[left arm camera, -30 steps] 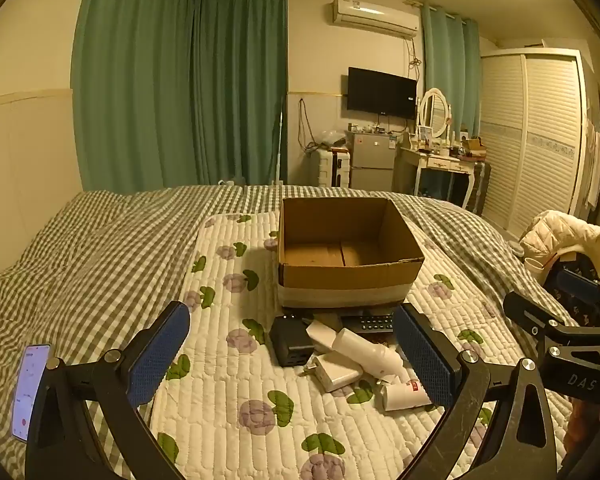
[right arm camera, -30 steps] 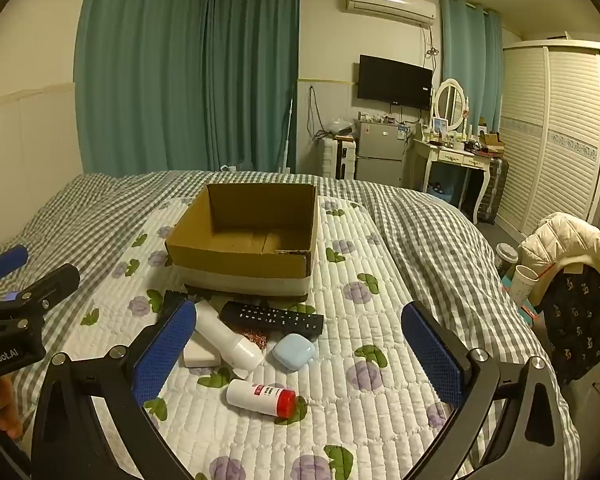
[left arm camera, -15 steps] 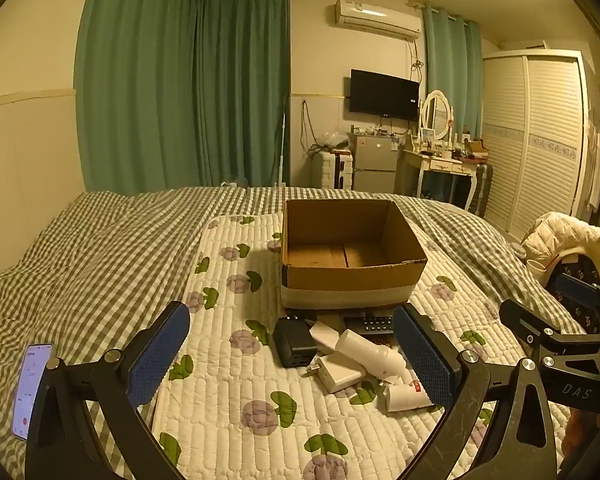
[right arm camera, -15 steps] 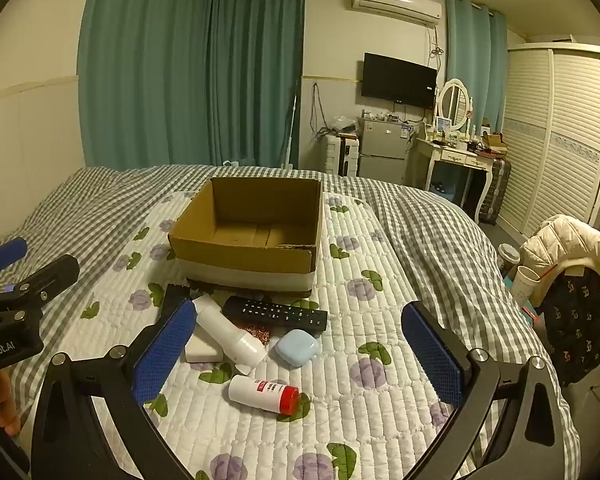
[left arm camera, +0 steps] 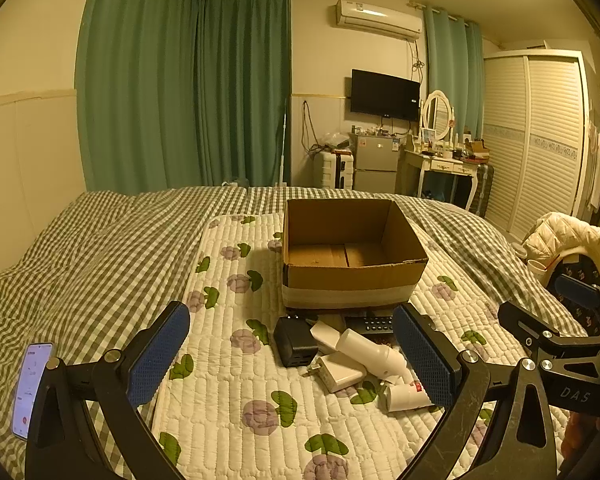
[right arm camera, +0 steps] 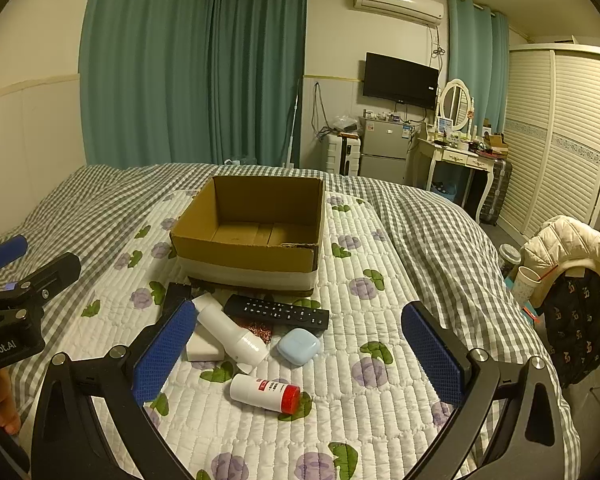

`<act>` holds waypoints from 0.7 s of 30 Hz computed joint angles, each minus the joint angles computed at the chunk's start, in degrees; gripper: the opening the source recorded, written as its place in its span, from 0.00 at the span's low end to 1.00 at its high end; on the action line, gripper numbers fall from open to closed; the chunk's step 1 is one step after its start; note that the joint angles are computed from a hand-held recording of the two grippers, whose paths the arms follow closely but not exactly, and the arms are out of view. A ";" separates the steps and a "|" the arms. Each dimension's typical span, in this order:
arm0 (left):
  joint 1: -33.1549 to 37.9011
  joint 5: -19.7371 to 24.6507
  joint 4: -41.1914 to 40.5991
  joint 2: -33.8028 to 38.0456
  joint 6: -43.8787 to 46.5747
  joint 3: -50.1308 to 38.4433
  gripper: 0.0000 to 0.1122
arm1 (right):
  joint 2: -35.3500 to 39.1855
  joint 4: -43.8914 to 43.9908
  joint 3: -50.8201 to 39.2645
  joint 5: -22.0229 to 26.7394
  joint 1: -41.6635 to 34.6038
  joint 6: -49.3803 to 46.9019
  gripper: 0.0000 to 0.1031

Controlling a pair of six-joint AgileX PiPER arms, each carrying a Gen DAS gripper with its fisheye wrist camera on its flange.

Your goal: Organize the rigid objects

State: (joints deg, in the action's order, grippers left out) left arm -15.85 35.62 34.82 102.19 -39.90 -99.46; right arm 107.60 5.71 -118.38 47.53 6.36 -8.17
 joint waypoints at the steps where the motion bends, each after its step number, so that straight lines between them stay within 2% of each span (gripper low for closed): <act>1: -0.11 0.11 0.21 0.08 -0.19 -0.01 0.92 | -0.03 -0.05 0.11 -0.02 0.02 -0.03 1.00; 21: -0.59 -0.41 1.53 -0.16 -1.83 1.49 0.92 | -0.31 -0.08 0.84 -0.37 0.10 -0.26 1.00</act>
State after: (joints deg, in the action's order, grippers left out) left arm -16.43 35.21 36.36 102.03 -41.72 -97.97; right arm 107.29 5.63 -117.55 47.16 6.46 -8.43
